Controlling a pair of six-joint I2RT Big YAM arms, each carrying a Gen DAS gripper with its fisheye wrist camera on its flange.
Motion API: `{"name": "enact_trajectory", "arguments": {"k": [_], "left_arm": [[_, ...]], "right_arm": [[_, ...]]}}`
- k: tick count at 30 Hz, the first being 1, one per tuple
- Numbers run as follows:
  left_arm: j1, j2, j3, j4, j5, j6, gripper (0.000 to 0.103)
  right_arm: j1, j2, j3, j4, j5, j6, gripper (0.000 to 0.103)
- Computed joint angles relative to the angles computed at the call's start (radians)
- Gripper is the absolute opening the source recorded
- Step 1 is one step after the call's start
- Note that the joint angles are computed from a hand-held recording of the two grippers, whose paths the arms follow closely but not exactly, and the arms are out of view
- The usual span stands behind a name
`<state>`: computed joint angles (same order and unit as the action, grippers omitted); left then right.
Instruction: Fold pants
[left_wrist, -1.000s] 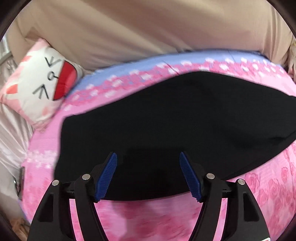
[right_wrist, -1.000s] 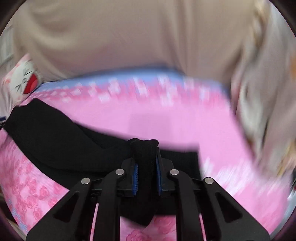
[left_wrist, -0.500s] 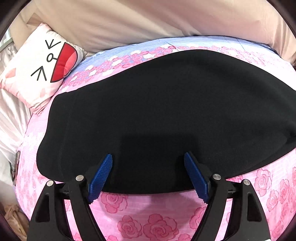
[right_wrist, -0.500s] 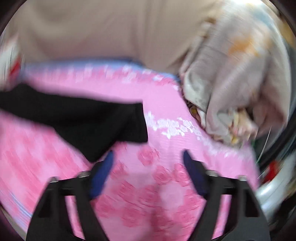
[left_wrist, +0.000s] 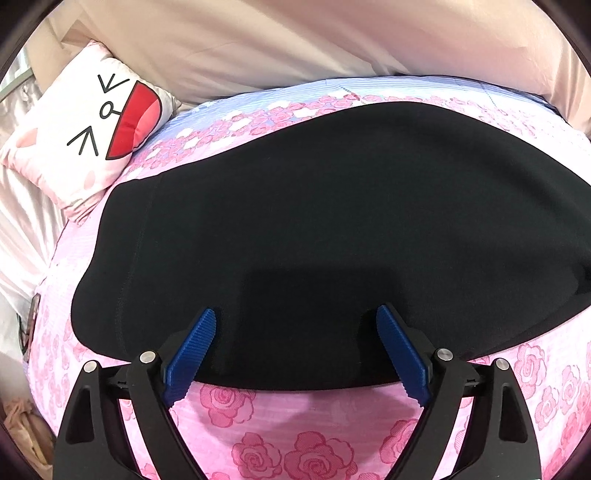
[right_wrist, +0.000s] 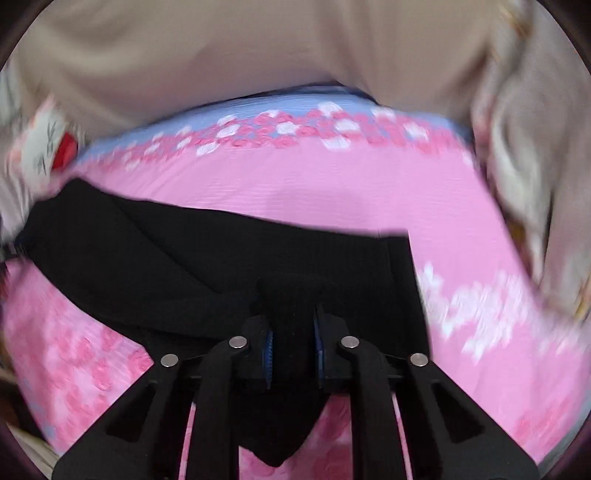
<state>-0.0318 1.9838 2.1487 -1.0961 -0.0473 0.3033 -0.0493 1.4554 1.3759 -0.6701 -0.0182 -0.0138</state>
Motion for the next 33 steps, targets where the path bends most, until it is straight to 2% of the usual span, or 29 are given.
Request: {"name": "enact_trajectory", "arguments": {"k": [2, 3, 4, 5, 7, 8, 9, 10, 11, 12, 13, 15, 17, 18, 20, 21, 23, 24, 25, 26, 27, 28, 29, 31, 32, 33], "left_arm": [[-0.001, 0.002, 0.004, -0.006, -0.003, -0.008, 0.087], [-0.002, 0.001, 0.003, -0.005, -0.005, -0.009, 0.087], [-0.002, 0.000, 0.000, -0.003, -0.006, -0.008, 0.087], [-0.003, -0.002, -0.003, 0.000, -0.008, -0.009, 0.087], [-0.002, -0.009, -0.019, 0.016, -0.008, -0.014, 0.087], [0.000, -0.015, -0.030, 0.026, -0.002, -0.021, 0.087], [0.002, -0.017, -0.036, 0.031, 0.004, -0.028, 0.087], [0.005, -0.017, -0.036, 0.030, 0.010, -0.033, 0.087], [0.006, -0.016, -0.035, 0.028, 0.014, -0.039, 0.087], [0.007, -0.013, -0.030, 0.023, 0.018, -0.039, 0.087], [0.007, -0.009, -0.023, 0.018, 0.018, -0.036, 0.087], [0.005, -0.001, -0.007, 0.006, 0.014, -0.028, 0.087], [0.002, 0.002, 0.000, 0.002, 0.005, -0.020, 0.087], [0.001, 0.001, -0.002, 0.004, 0.001, -0.017, 0.087], [-0.001, -0.002, -0.008, 0.011, -0.004, -0.017, 0.087], [-0.001, -0.003, -0.011, 0.014, -0.004, -0.022, 0.087], [0.000, -0.005, -0.016, 0.016, 0.000, -0.033, 0.087], [0.002, -0.006, -0.017, 0.016, 0.005, -0.041, 0.087], [0.003, -0.005, -0.015, 0.012, 0.009, -0.046, 0.087], [0.003, -0.002, -0.010, 0.006, 0.012, -0.052, 0.087], [0.005, 0.003, 0.001, -0.006, 0.018, -0.057, 0.087], [0.006, 0.010, 0.016, -0.021, 0.021, -0.062, 0.087], [0.006, 0.015, 0.025, -0.030, 0.021, -0.065, 0.087], [0.003, 0.019, 0.033, -0.037, 0.014, -0.067, 0.087], [0.001, 0.018, 0.030, -0.035, 0.008, -0.068, 0.087], [0.000, 0.015, 0.025, -0.030, 0.004, -0.067, 0.087]], "right_arm": [[0.010, -0.073, -0.016, 0.109, 0.060, -0.061, 0.012], [0.023, -0.147, -0.057, 0.214, 0.091, -0.119, 0.013], [0.037, -0.196, -0.095, 0.274, 0.112, -0.176, 0.014], [0.045, -0.226, -0.121, 0.284, 0.120, -0.214, 0.015], [0.052, -0.257, -0.176, 0.233, 0.143, -0.233, 0.020], [0.056, -0.270, -0.219, 0.199, 0.171, -0.238, 0.027], [0.063, -0.280, -0.258, 0.168, 0.218, -0.237, 0.047], [0.070, -0.291, -0.297, 0.139, 0.275, -0.226, 0.057], [0.078, -0.309, -0.341, 0.108, 0.336, -0.199, 0.063], [0.073, -0.331, -0.369, 0.086, 0.340, -0.162, 0.063], [0.060, -0.358, -0.393, 0.070, 0.311, -0.109, 0.063], [0.010, -0.421, -0.428, 0.081, 0.210, 0.056, 0.065], [-0.055, -0.429, -0.408, 0.083, 0.085, 0.239, 0.072], [-0.080, -0.412, -0.387, 0.079, 0.021, 0.301, 0.076], [-0.118, -0.327, -0.308, 0.059, -0.123, 0.372, 0.078], [-0.120, -0.277, -0.275, 0.048, -0.156, 0.369, 0.079], [-0.108, -0.172, -0.207, 0.012, -0.178, 0.320, 0.079], [-0.100, -0.132, -0.182, 0.002, -0.196, 0.307, 0.073], [-0.095, -0.080, -0.144, -0.003, -0.242, 0.273, 0.056], [-0.084, -0.054, -0.112, -0.016, -0.232, 0.237, 0.018], [-0.060, -0.036, -0.071, -0.030, -0.171, 0.189, 0.015], [-0.033, -0.035, -0.024, -0.018, -0.095, 0.118, 0.012], [-0.019, -0.052, -0.006, 0.013, -0.058, 0.078, 0.012], [0.015, -0.153, -0.034, 0.198, 0.006, -0.065, 0.012], [0.032, -0.196, -0.065, 0.275, 0.036, -0.138, 0.013], [0.053, -0.239, -0.101, 0.332, 0.069, -0.249, 0.015]]}}
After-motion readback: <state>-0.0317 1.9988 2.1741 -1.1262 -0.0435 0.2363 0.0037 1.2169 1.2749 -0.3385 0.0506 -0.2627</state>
